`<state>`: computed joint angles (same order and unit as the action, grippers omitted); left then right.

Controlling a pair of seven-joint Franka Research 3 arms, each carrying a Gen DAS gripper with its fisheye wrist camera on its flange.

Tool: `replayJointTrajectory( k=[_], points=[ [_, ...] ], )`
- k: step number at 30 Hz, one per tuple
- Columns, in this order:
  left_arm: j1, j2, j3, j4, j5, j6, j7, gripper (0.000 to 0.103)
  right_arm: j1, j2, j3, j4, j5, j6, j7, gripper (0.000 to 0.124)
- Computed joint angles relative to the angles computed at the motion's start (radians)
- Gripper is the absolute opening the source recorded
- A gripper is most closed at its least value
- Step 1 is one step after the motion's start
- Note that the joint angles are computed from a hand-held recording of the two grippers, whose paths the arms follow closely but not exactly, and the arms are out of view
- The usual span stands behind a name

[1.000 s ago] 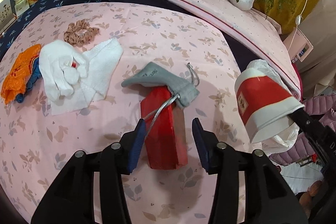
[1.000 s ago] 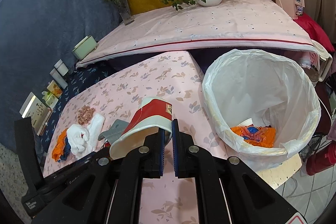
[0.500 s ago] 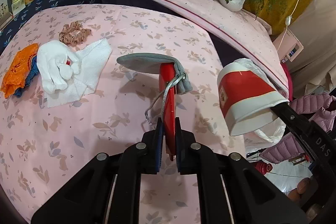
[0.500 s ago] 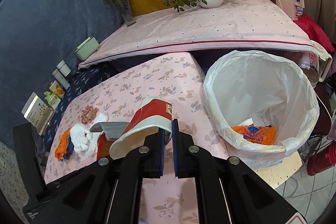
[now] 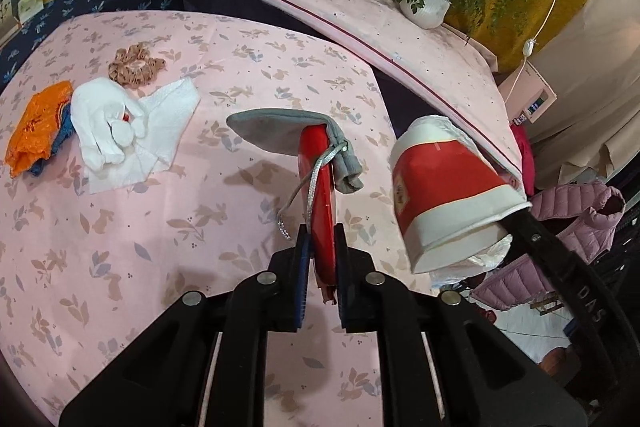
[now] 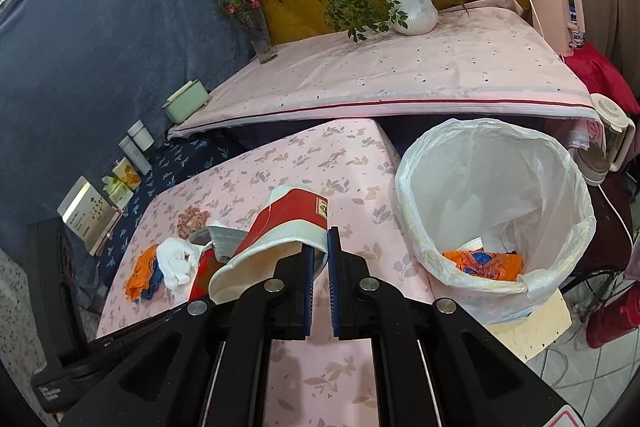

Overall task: Collect trash
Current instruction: 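Carry the red paper bag and the cup over the white bin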

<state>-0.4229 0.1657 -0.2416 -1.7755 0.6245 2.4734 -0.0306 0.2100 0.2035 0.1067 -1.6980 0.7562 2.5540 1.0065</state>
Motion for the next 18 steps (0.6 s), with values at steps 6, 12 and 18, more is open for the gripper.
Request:
replayJointTrajectory(
  k=[6,12,18],
  points=[
    [-0.002,-0.039,-0.002,-0.014,0.045,0.0,-0.031,0.012,0.014,0.005,0.004,-0.018,-0.023,-0.009,0.01,0.007],
    [0.008,-0.065,-0.01,-0.015,0.072,0.02,-0.038,0.014,0.027,0.009,0.006,-0.025,-0.046,0.006,0.014,0.006],
    [0.005,-0.063,-0.018,0.013,0.098,-0.018,-0.03,0.023,0.03,0.023,0.004,-0.025,-0.077,0.001,0.046,0.006]
  ],
)
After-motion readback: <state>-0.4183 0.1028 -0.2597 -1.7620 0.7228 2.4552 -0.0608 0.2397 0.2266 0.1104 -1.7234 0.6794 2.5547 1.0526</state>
